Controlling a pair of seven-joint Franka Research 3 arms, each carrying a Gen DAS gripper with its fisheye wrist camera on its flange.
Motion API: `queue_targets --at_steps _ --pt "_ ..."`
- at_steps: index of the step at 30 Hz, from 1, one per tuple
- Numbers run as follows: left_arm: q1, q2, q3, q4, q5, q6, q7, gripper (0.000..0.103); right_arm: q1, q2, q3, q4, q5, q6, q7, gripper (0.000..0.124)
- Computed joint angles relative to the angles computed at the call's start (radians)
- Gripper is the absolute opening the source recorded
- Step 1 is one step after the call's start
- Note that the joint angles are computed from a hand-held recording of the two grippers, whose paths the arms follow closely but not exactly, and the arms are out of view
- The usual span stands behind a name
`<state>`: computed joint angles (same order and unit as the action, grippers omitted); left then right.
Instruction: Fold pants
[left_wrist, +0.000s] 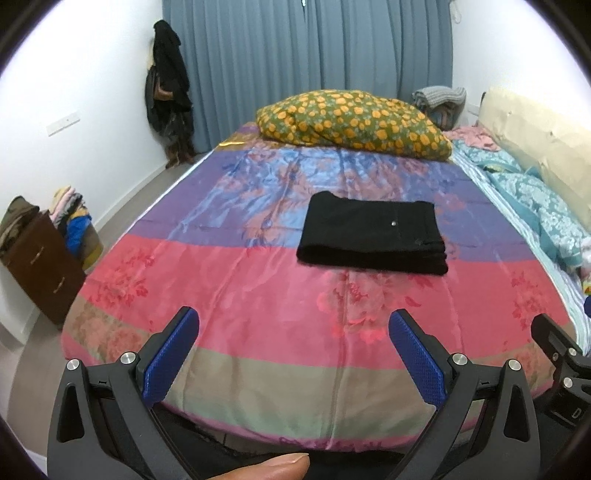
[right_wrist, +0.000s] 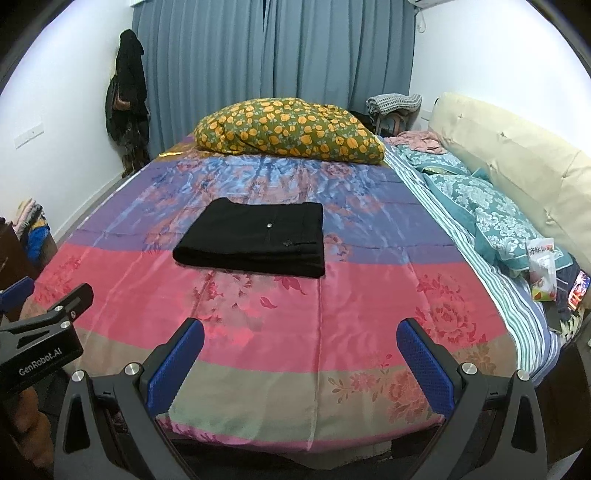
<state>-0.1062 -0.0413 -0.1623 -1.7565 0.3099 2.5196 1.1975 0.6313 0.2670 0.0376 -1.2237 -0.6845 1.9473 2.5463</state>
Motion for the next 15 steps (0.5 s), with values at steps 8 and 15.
queue_targets --at_steps 8,15 --pt "-0.004 0.005 -0.001 0.023 -0.041 -0.049 0.027 0.103 0.008 -0.007 0.005 0.000 -0.019 0.010 0.006 0.103" --pt "-0.003 0.001 -0.002 0.018 -0.009 -0.066 0.011 0.103 -0.010 -0.026 0.008 -0.038 0.012 0.056 0.027 0.103"
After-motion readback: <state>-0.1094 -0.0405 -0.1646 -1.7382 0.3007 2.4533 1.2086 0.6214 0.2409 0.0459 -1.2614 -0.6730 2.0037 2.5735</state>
